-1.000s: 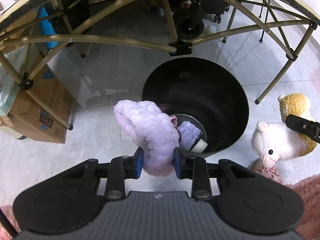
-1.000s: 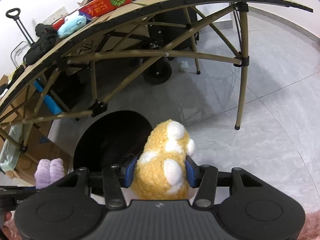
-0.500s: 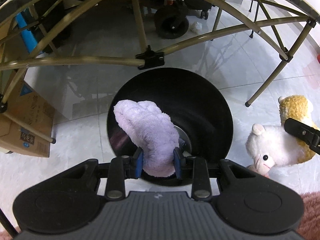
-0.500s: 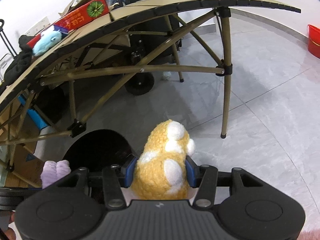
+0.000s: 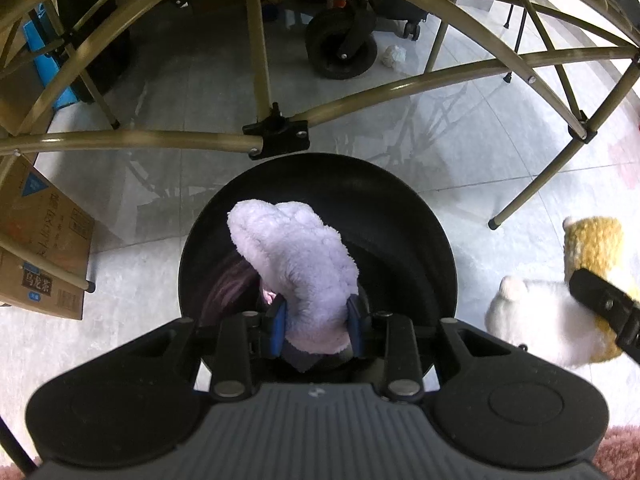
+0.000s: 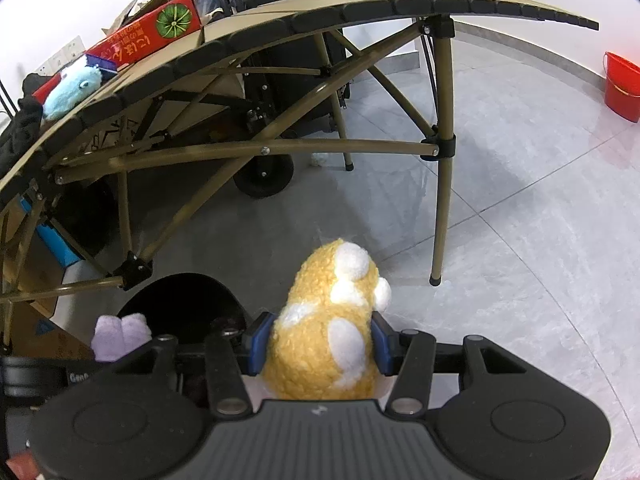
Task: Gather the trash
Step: 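Open the left gripper to drop the lilac sock into the bin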
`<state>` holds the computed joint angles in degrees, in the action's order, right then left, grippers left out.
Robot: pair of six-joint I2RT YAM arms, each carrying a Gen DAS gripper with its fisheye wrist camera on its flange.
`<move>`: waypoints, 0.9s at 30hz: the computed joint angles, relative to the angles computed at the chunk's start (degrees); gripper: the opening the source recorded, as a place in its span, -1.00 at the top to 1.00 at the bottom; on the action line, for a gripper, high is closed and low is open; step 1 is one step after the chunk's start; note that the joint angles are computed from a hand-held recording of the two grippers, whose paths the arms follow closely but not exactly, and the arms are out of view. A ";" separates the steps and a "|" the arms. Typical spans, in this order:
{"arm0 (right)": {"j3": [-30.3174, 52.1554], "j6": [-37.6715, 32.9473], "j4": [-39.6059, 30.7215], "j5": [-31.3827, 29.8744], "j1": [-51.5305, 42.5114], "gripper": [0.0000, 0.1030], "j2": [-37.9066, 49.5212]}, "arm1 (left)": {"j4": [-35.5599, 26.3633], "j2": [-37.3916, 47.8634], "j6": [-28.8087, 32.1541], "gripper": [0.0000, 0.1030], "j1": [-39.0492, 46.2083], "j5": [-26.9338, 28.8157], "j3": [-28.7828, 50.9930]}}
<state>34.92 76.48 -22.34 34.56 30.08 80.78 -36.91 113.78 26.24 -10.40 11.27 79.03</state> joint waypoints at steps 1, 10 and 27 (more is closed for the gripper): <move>-0.09 0.14 -0.18 -0.03 0.05 0.05 -0.03 | -0.08 -0.04 -0.24 0.40 -0.19 0.01 0.04; -0.05 1.34 -1.65 0.31 0.61 0.04 -0.09 | -2.69 1.08 -0.93 0.01 -0.84 -0.86 2.07; 0.17 0.88 -1.39 0.36 0.55 0.04 0.48 | -2.29 -1.06 -0.08 -0.97 -1.09 -4.46 0.78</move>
<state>35.09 77.36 -23.73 34.92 30.63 81.26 -39.20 112.71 26.16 -11.49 6.80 79.81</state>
